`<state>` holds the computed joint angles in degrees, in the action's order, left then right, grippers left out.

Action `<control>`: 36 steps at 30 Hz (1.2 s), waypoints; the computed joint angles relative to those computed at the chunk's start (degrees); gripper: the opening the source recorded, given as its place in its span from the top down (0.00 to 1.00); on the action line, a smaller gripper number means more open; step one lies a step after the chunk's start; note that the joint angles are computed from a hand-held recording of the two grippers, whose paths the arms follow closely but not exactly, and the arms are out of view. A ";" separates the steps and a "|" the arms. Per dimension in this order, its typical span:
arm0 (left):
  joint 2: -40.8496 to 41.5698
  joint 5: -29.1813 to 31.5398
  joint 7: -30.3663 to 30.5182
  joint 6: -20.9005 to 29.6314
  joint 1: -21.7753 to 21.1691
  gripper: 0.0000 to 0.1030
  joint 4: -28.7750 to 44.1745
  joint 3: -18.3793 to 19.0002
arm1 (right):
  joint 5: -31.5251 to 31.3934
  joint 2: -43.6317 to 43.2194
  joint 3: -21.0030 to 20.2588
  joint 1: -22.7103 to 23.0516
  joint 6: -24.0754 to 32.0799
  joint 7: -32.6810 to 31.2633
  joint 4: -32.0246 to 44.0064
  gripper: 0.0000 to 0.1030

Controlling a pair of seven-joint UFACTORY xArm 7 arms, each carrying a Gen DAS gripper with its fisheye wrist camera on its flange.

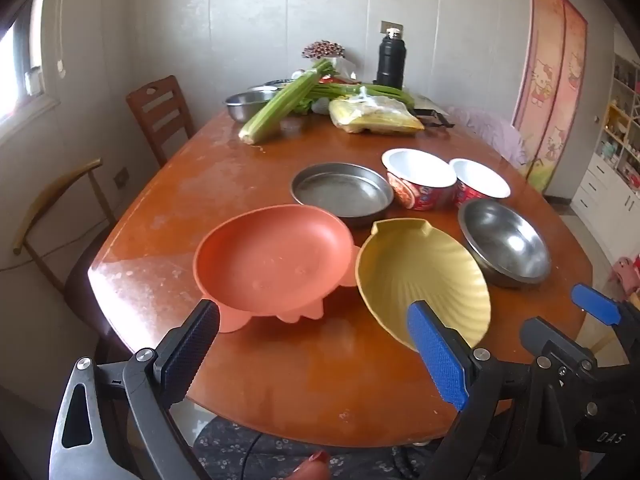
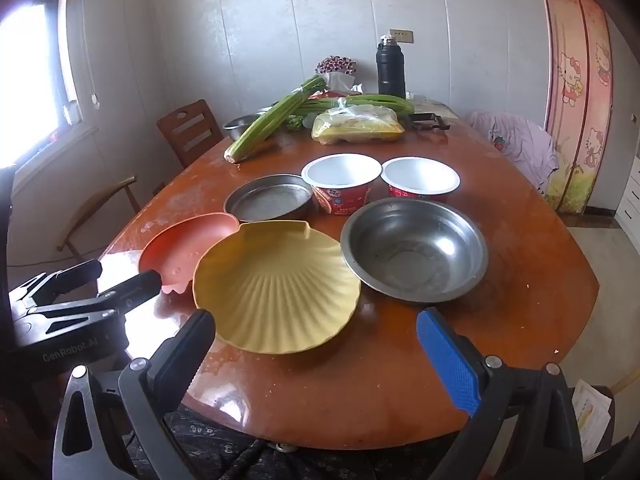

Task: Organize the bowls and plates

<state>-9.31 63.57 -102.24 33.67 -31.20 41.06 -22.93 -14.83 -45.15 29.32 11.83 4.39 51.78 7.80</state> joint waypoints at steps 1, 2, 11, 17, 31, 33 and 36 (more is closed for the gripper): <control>0.03 -0.58 0.80 0.50 -0.13 0.08 0.10 -0.02 | -0.07 -0.02 0.13 -0.30 -0.09 0.09 -0.09 0.02; 0.08 -1.08 1.32 1.08 -0.24 0.08 0.23 -0.07 | -0.21 0.03 0.35 -0.76 -0.14 0.13 -0.15 0.02; 4.27 1.30 -3.73 5.10 -2.77 0.08 3.01 -0.73 | 0.70 -0.36 -1.16 0.49 0.63 -0.41 -0.25 0.02; 3.38 0.35 -0.56 0.91 -2.90 0.08 1.92 1.88 | -0.05 0.51 0.65 -1.29 -1.07 0.99 -0.79 0.02; 3.10 0.11 0.07 0.28 -2.10 0.08 1.56 1.60 | -0.40 1.45 0.28 -1.36 -0.43 0.83 -0.59 0.02; 3.13 -0.02 0.07 0.52 -2.13 0.08 1.63 1.50 | -0.47 1.39 0.49 -1.45 -0.27 0.91 -0.50 0.02; 3.15 0.07 0.03 0.42 -2.10 0.08 1.63 1.48 | -0.61 1.60 0.70 -1.71 -0.30 0.92 -0.33 0.02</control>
